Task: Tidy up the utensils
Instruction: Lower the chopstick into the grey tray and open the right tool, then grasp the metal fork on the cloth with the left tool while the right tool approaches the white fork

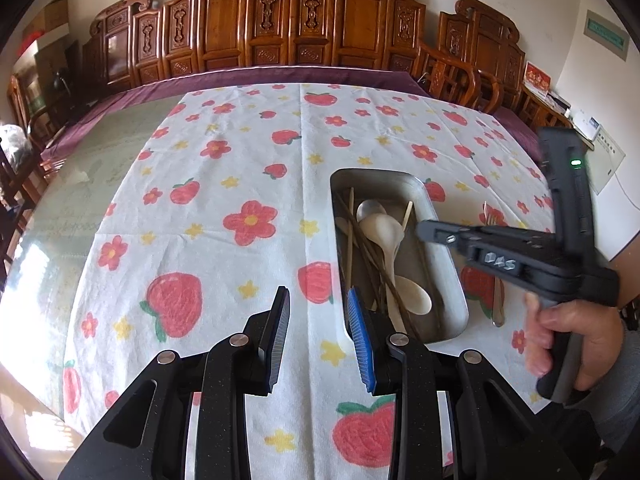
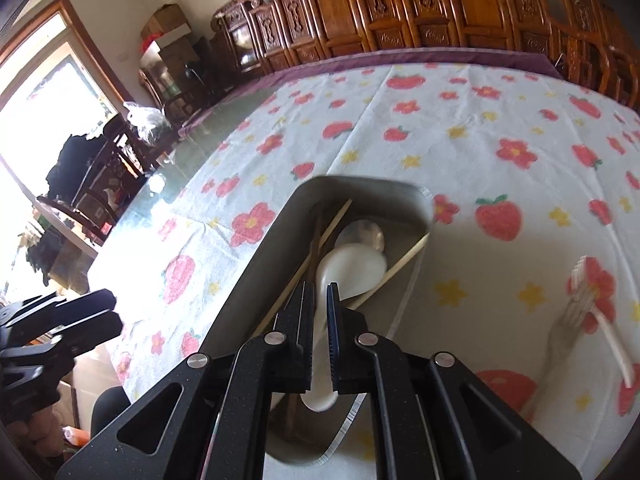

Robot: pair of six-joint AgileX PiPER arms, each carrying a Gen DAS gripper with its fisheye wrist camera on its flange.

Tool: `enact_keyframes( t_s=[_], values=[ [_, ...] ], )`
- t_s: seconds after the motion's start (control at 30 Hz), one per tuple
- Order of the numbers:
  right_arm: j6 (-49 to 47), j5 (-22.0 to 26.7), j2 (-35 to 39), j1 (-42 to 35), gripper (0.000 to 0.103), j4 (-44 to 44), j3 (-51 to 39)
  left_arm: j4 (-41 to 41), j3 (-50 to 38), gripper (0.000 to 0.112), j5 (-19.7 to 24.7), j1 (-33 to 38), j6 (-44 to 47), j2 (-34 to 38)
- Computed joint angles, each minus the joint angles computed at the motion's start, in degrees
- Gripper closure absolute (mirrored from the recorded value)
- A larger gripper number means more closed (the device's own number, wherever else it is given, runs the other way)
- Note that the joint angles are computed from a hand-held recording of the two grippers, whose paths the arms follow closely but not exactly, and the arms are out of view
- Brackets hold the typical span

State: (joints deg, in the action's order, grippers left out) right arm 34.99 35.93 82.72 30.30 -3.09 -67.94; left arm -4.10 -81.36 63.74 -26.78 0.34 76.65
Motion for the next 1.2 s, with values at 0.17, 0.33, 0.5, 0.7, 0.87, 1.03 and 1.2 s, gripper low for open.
enact_keyframes(
  t_s=[0.17,0.33,0.5,0.7,0.87,1.03,1.2],
  values=[
    [-5.24,4.63,-11.2,-2.88,0.094,-1.26,5.66,1.41,-0.34,0.07,-1.02,-4.22,-2.93,0.58],
    [-15.11,9.73,-20.71,-11.36,0.08,-0.25,11.84,2.97,-1.27,0.068,-2.43,-9.69,-6.61,2.29],
    [-29.79,9.66,-24.25,-25.36,0.079,6.85,17.38,4.74,-1.81,0.068,-4.1,-15.26,-10.21,4.23],
    [-38.49,6.99,-23.64,-33.98,0.079,12.23,21.84,6.19,-3.43,0.068,-4.76,-20.17,-12.25,7.66],
    [-39.7,6.46,-24.73,-36.23,0.079,12.61,23.87,6.29,-8.02,0.068,-4.56,-22.81,-11.43,12.62],
    [-42.32,7.44,-26.94,-39.29,0.067,14.08,25.57,6.39,-13.23,0.068,-3.93,-25.27,-10.49,18.01],
    [-46.77,8.87,-29.39,-43.92,0.067,16.84,27.91,7.1,-18.23,0.068,-3.25,-28.08,-10.63,23.98]
  ],
)
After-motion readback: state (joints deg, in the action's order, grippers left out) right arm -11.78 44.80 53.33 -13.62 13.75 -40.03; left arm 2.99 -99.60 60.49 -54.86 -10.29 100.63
